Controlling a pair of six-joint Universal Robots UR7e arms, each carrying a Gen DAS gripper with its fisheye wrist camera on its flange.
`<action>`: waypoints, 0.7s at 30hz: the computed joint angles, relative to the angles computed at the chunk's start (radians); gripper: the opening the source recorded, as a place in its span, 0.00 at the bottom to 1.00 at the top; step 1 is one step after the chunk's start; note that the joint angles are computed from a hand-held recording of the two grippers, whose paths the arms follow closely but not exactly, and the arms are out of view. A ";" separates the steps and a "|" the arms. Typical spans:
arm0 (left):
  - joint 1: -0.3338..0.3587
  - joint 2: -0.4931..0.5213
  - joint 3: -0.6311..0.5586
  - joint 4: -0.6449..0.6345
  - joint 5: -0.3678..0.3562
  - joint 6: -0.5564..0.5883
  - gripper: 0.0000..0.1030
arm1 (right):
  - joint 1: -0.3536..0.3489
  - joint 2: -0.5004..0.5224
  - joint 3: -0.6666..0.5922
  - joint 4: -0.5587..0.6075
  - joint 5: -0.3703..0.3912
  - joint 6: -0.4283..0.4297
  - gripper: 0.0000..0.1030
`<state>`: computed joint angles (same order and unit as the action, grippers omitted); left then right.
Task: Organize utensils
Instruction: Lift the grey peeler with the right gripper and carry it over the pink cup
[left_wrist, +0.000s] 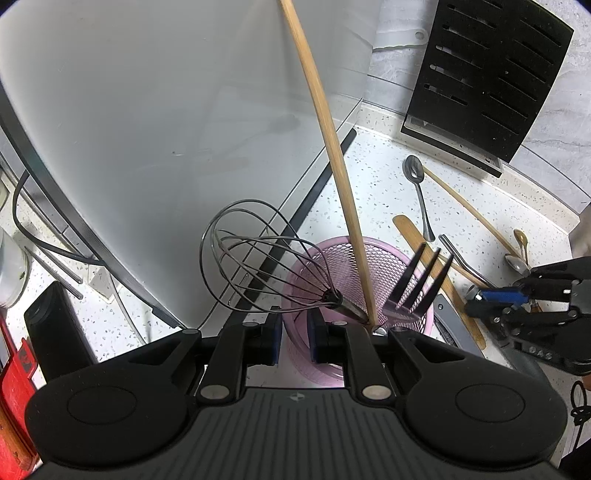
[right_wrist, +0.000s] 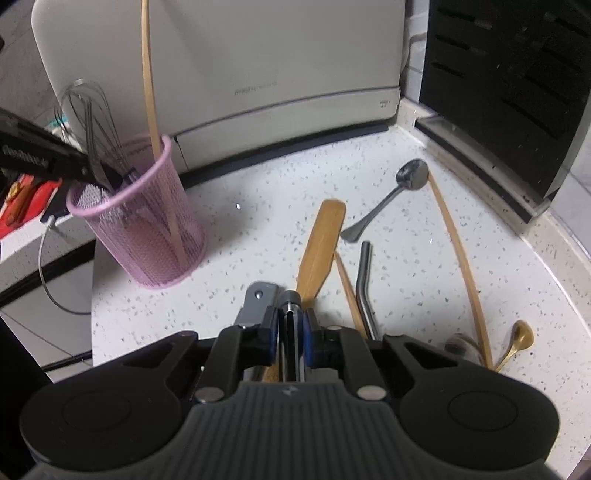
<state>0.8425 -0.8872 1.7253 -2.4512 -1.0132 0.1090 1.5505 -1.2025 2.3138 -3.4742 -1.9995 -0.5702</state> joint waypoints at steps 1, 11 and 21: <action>0.000 0.000 0.000 0.000 0.000 0.000 0.16 | 0.002 -0.008 0.003 -0.003 0.007 0.003 0.10; 0.000 0.002 0.001 0.001 0.003 0.002 0.16 | 0.042 -0.056 0.023 -0.049 0.072 0.013 0.10; -0.004 0.008 -0.001 0.003 0.012 0.004 0.16 | 0.080 -0.070 0.031 -0.176 0.115 0.026 0.10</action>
